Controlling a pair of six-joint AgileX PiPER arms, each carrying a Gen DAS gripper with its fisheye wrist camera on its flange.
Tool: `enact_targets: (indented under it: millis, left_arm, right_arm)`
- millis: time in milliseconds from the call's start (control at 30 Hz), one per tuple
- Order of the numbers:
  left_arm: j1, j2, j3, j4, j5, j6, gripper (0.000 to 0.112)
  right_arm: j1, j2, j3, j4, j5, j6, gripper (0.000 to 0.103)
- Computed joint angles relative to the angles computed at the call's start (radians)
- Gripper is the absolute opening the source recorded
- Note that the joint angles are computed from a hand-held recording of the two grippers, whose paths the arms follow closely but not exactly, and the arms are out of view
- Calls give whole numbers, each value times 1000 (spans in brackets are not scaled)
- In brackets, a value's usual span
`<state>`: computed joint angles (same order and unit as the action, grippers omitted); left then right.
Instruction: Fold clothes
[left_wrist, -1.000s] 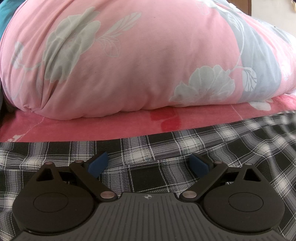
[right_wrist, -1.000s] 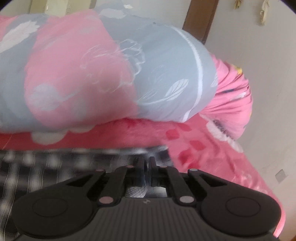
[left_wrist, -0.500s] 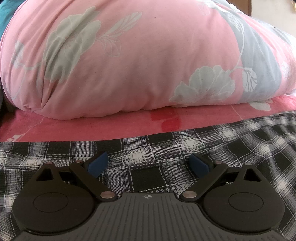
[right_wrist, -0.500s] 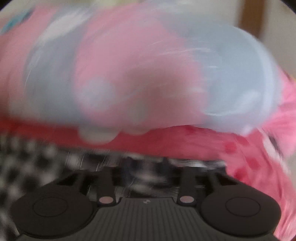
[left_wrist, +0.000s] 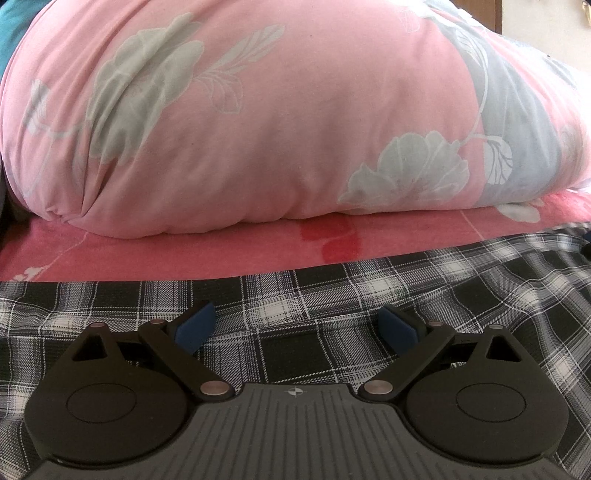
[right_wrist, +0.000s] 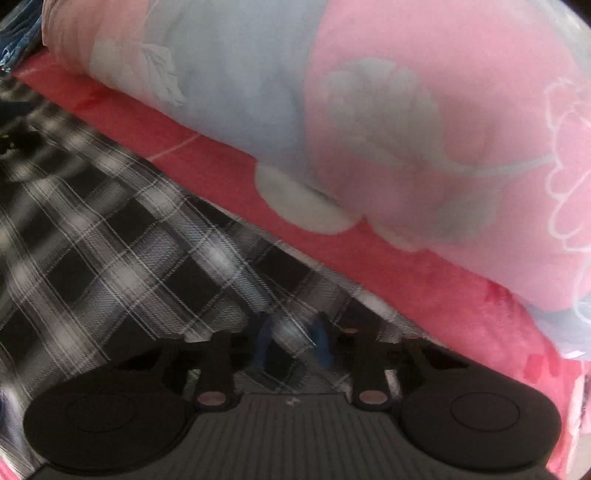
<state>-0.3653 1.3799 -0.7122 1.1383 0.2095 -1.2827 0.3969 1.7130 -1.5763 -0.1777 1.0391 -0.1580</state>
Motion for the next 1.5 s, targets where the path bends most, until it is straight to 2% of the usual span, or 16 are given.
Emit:
enact_targets:
  millis: [33,100,233,367,567,667,867,933,1000,1067,1133,1233,1400,1500]
  left_arm:
    - [-2,3,-2,8,0,-11,96]
    - [-4,8,-6,15,0,-23,96]
    - [-33,27,-29,18,37,-32,96]
    - [-67,46,-51,55,84,-83,96]
    - [-74,70,-70,72,93,-104,96]
    - [-47,18,-34,17,79,-30,97]
    - [-62,10,-37,-10,93,-12,97]
    - [-67,14,-42,-17,96,-9,97]
    - [-72,17,-47,-18,102,-10,97]
    - [-77,21,-50,-13,107,-15,98]
    - [-66,13,-37,-6,97,-15,98]
    - [-45,-4,-16,-3,81,-3,98]
    - [-55,1,-20,5,92,-15,98]
    - [-53,2,-21,2,91,-7,99]
  right_arm:
    - [14,-9,12,-23,-5,12,3]
    - [54,-30,39,-91,-14,53,1]
    - [74,-57,36,-163,-35,109,1]
    - [97,-30,-8,-239,-18,139,1]
    - [110,63,-62,-318,-22,154,1]
    - [104,91,-43,-352,-50,190,1]
    - [6,71,0,-375,-103,461,3]
    - [-58,16,32,-360,-127,571,4]
    - [-123,-75,89,-337,-169,654,10]
    - [-179,-193,163,-326,-200,731,29]
    - [-203,-310,226,-297,-191,761,38]
    - [-195,-445,307,-253,-160,777,45]
    - [-118,-586,455,-204,-134,932,45]
    - [18,-635,560,-291,-171,1014,45]
